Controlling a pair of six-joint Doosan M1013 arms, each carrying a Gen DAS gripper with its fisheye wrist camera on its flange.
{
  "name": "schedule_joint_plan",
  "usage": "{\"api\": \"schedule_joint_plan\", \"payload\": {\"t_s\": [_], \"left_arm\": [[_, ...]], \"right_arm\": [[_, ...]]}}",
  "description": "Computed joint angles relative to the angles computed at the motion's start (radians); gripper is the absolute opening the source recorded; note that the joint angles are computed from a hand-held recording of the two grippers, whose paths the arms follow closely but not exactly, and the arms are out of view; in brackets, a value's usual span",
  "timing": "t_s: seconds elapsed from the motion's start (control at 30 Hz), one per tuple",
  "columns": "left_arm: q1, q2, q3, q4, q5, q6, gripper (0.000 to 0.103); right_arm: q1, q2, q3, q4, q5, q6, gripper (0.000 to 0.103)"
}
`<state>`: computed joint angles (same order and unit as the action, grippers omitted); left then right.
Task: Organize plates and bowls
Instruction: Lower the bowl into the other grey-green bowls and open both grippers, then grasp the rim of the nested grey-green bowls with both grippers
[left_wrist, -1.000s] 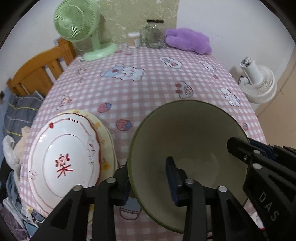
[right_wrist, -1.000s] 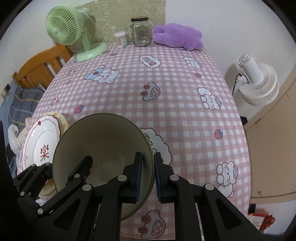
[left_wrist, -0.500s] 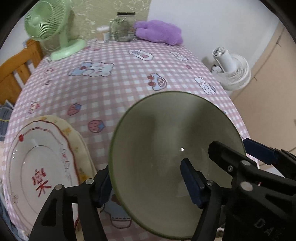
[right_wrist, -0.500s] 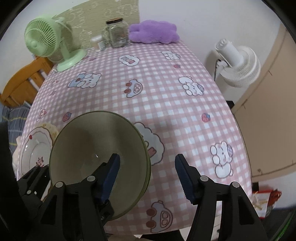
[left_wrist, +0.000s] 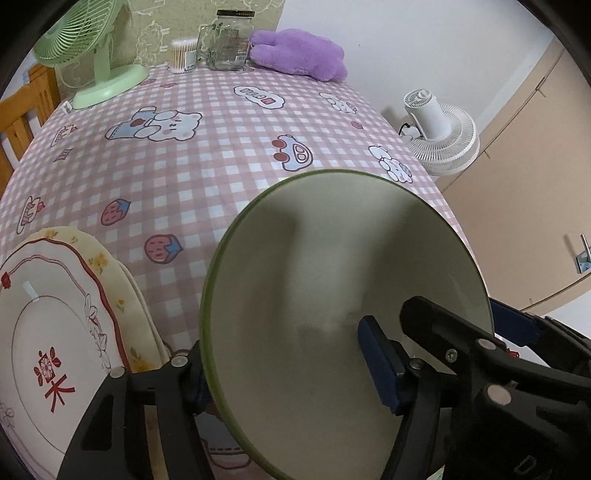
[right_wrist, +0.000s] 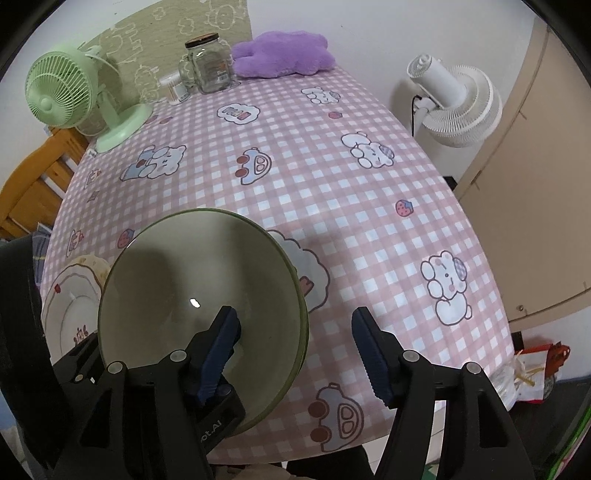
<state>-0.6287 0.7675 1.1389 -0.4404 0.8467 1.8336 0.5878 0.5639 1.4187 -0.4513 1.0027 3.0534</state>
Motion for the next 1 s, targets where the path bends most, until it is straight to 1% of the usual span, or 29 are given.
{"api": "schedule_joint_plan", "payload": {"t_s": [0.07,0.17,0.23,0.4,0.47,0.63,0.8,1.0], "left_arm": [[-0.002,0.003,-0.006,0.016,0.0,-0.017,0.065],[-0.003,0.006,-0.012,0.027,0.0,-0.043,0.065],[-0.005,0.007,-0.014,0.044,-0.008,-0.063,0.065],[-0.017,0.002,-0.012,0.112,-0.021,-0.138,0.065],[-0.022,0.001,-0.013,0.138,-0.021,-0.167,0.065],[-0.031,-0.002,-0.011,0.184,-0.026,-0.23,0.066],[-0.037,-0.009,0.0,0.22,-0.042,-0.273,0.066],[-0.044,-0.012,0.003,0.25,-0.051,-0.304,0.065]], "right_arm": [[-0.009,-0.006,0.015,0.016,-0.042,-0.008,0.068],[-0.018,-0.005,0.018,0.027,-0.057,-0.025,0.068],[-0.028,-0.008,0.03,0.04,-0.09,-0.05,0.068],[-0.061,-0.021,0.072,0.104,-0.2,-0.13,0.068],[-0.074,-0.028,0.095,0.142,-0.262,-0.17,0.067],[-0.098,-0.04,0.133,0.215,-0.361,-0.245,0.066],[-0.117,-0.046,0.165,0.294,-0.446,-0.324,0.062],[-0.127,-0.056,0.192,0.372,-0.533,-0.425,0.044]]}}
